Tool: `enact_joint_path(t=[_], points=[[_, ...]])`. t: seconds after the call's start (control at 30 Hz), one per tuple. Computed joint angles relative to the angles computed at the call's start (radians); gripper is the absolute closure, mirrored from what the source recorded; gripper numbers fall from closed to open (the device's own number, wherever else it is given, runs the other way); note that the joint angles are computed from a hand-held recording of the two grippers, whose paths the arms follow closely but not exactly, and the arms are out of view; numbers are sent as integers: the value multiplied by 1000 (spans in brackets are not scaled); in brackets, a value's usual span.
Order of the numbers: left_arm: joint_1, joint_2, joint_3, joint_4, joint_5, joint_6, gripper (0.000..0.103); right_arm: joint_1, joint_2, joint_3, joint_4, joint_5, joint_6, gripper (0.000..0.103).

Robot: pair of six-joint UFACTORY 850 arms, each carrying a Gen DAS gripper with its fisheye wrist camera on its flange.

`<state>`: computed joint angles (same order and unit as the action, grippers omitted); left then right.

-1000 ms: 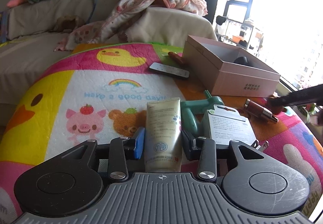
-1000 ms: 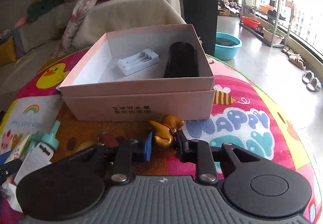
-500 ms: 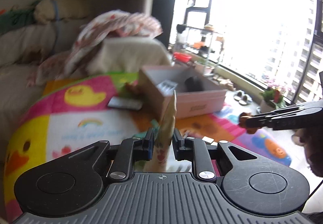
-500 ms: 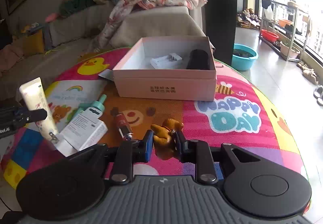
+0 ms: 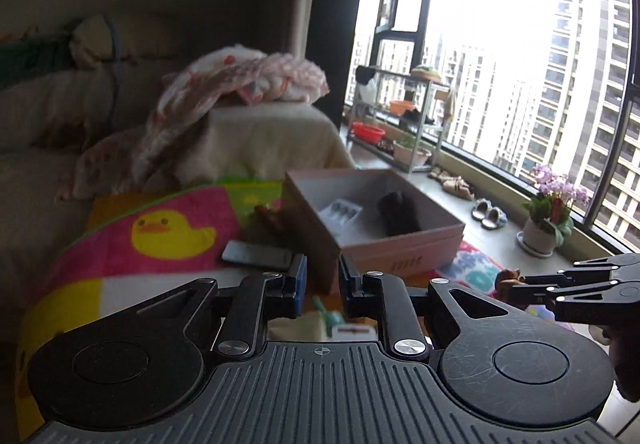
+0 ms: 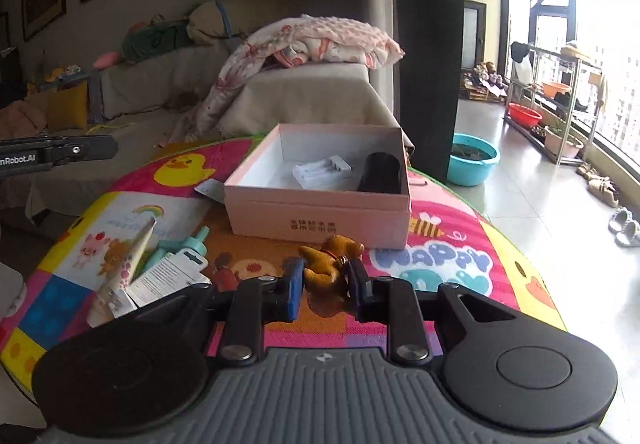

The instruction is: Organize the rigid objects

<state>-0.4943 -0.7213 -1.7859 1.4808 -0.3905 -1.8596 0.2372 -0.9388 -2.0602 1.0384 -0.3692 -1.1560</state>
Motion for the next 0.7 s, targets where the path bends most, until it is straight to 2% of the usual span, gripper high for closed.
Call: enact_joint_path(t=[0.13,0.23,0.3,0.4,0.47,0.5,0.53,0.63,0.7], points=[[9,28,64,-181,59,169,81,7,-53,-56,-174,-38,181,80],[6,24,71,-322,4,257,81,15,-78,-82,-218,-59,222,80],[3,-1,41,-410,-56,293,79,25,-77,-72,-235,-39,221,80],[0,-52,-15,-516,-85,366,78,37,-93,-85,-292,-24,265,80],[-7,-80,-43,-491,-98,347,68,45,-80,-59,-270,12,219,80],[-10,-101,-75,-518,-127,384,59,47,-72,-43,-256,29,190,80],[-10,-119,-102,-550,-143,428,55,50,-65,-29,-241,44,162,80],[-5,-144,-128,-579,-146,446,55,53,-52,1,-197,71,84,80],[-4,-149,-130,-537,-149,414,55,55,-46,18,-157,95,24,78]])
